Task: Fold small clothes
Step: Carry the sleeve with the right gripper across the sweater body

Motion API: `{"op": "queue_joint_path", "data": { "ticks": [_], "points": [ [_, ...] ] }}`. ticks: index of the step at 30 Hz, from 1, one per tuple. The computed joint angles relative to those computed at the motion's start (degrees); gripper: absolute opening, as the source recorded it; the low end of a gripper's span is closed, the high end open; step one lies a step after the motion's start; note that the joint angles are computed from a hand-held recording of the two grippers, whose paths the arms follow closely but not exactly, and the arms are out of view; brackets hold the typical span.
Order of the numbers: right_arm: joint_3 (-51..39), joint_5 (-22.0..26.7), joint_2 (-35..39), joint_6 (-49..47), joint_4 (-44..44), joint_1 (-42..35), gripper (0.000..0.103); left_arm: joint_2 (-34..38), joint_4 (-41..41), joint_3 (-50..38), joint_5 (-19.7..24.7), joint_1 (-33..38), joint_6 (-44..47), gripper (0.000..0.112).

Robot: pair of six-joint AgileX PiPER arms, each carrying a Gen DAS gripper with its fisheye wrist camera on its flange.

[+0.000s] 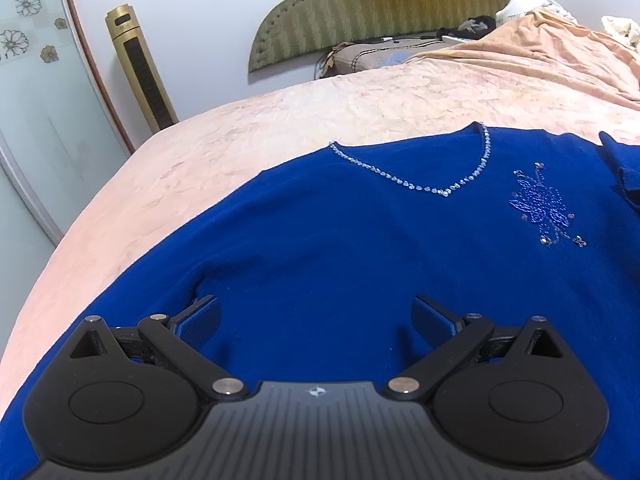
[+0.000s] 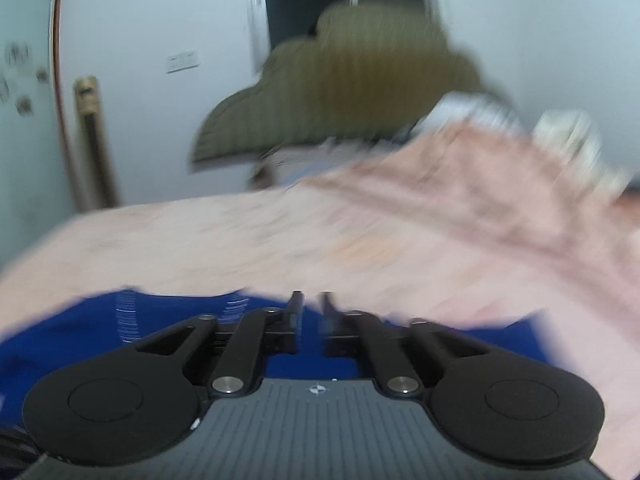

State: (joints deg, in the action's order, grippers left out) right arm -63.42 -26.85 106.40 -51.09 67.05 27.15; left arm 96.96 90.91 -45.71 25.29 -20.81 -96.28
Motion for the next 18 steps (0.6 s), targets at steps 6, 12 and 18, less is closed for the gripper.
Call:
{"op": "queue_joint_path", "data": {
  "ticks": [6, 12, 18],
  "points": [
    [10.5, 0.4, -1.8, 1.3, -10.5, -1.4, 0.068, 1.7, -6.0, -2.3, -2.6, -1.4, 6.0, 0.102],
    [9.0, 1.7, 3.8, -4.5, -10.6, 0.8, 0.065, 3.4, -5.3, -3.6, 2.7, -6.4, 6.6, 0.102],
    [7.2, 3.5, 5.5, 8.7, -16.8, -3.5, 0.005, 3.9, -6.5, -4.3, 4.3, -7.0, 8.0, 0.102]
  ]
}}
